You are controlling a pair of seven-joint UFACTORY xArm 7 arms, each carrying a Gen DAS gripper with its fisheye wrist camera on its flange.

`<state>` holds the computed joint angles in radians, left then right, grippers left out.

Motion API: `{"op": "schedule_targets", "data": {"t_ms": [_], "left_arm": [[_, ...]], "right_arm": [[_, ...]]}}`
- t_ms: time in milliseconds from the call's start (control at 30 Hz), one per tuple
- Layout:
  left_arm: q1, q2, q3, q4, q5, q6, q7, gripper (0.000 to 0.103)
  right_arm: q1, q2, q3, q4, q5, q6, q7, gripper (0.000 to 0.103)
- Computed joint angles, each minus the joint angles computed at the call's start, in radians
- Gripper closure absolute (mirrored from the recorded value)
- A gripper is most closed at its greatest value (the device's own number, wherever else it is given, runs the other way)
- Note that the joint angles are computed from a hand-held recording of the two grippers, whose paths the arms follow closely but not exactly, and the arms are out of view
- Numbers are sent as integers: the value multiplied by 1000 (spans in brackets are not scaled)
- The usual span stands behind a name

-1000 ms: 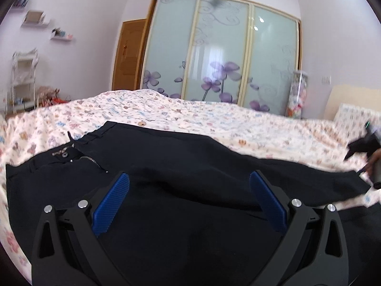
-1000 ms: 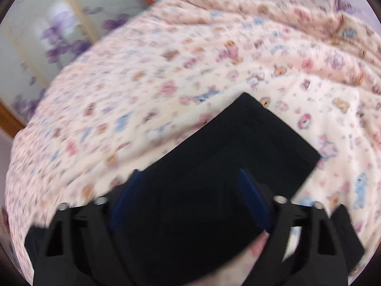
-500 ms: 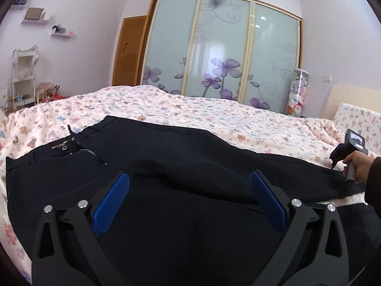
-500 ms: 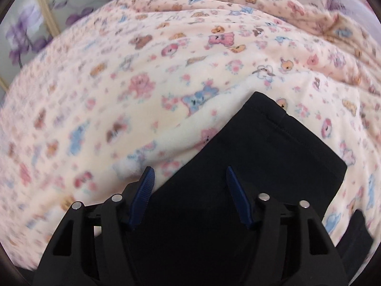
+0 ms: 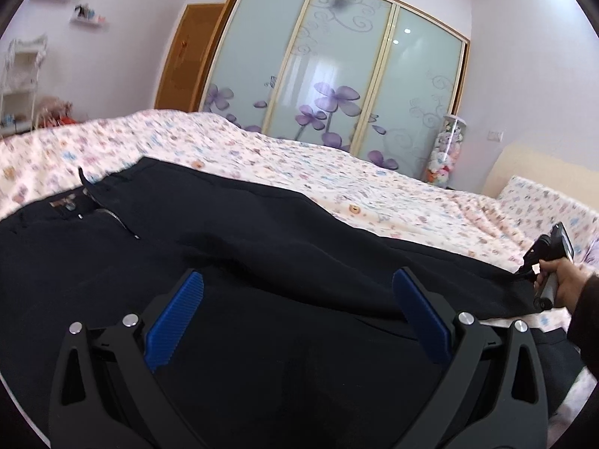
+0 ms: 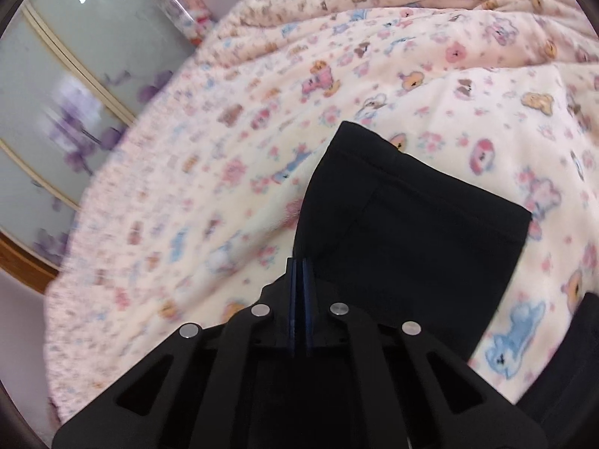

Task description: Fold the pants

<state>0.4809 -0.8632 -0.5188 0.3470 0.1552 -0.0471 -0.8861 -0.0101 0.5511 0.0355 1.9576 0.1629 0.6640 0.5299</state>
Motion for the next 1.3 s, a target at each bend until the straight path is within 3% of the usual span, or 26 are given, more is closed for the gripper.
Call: {"op": "schedule_targets", "data": {"t_ms": [33, 100, 133, 233, 333, 400, 467, 633, 700, 767, 833, 867, 933, 1000, 1067, 1100, 1200, 1267, 1300], "left_arm": [[-7, 9, 10, -1, -2, -6, 1, 2], [-51, 51, 63, -4, -7, -38, 25, 2], [-75, 70, 90, -8, -13, -57, 38, 2], [-157, 125, 180, -21, -46, -126, 87, 2], [-189, 150, 209, -33, -83, -181, 118, 2], [-186, 156, 201, -41, -110, -215, 134, 2], [-197, 166, 209, -48, -134, -249, 153, 2], [-237, 188, 234, -58, -196, -292, 192, 2], [-251, 199, 243, -52, -221, -280, 209, 2], [-256, 202, 247, -30, -248, -212, 220, 2], [-300, 192, 305, 4, -244, -94, 209, 2], [-368, 192, 386, 45, -273, -11, 242, 2], [-453, 205, 506, 120, -267, 94, 256, 2], [-506, 258, 611, 248, -249, 192, 306, 2], [-485, 343, 637, 398, -251, 310, 394, 2], [-493, 379, 659, 450, -263, 349, 432, 2], [-539, 522, 758, 637, -383, 496, 565, 2], [-527, 585, 784, 698, -466, 541, 574, 2], [-513, 597, 780, 700, -495, 539, 556, 2]], "right_arm": [[-12, -36, 11, -56, 36, -37, -28, 100], [-11, -127, -3, -197, 216, -126, -165, 100], [-36, -183, 21, -275, 301, -162, -248, 100], [-200, -342, 184, -488, 615, -237, -541, 100], [-284, -518, 238, -678, 928, -235, -850, 100], [-287, -623, 207, -790, 1115, -192, -1014, 100], [-259, -721, 143, -903, 1240, -146, -1106, 100], [-210, -897, 80, -1108, 1338, -166, -1185, 103], [-181, -938, 53, -1159, 1304, -199, -1172, 103], [-186, -918, 39, -1157, 1192, -138, -1106, 103], [-168, -923, -3, -1152, 1131, -52, -1065, 102], [-167, -935, -10, -1149, 1080, -25, -1048, 96], [-130, -969, -42, -1150, 1050, -1, -1121, 75], [-85, -1003, -71, -1162, 1088, -12, -1227, 8], [9, -1003, -153, -1146, 1210, 41, -1352, 9], [22, -982, -168, -1127, 1230, 89, -1362, 14], [91, -789, -248, -958, 1347, 367, -1264, 17], [106, -616, -222, -803, 1414, 481, -1087, 19], [108, -559, -196, -741, 1412, 484, -1029, 25]]}}
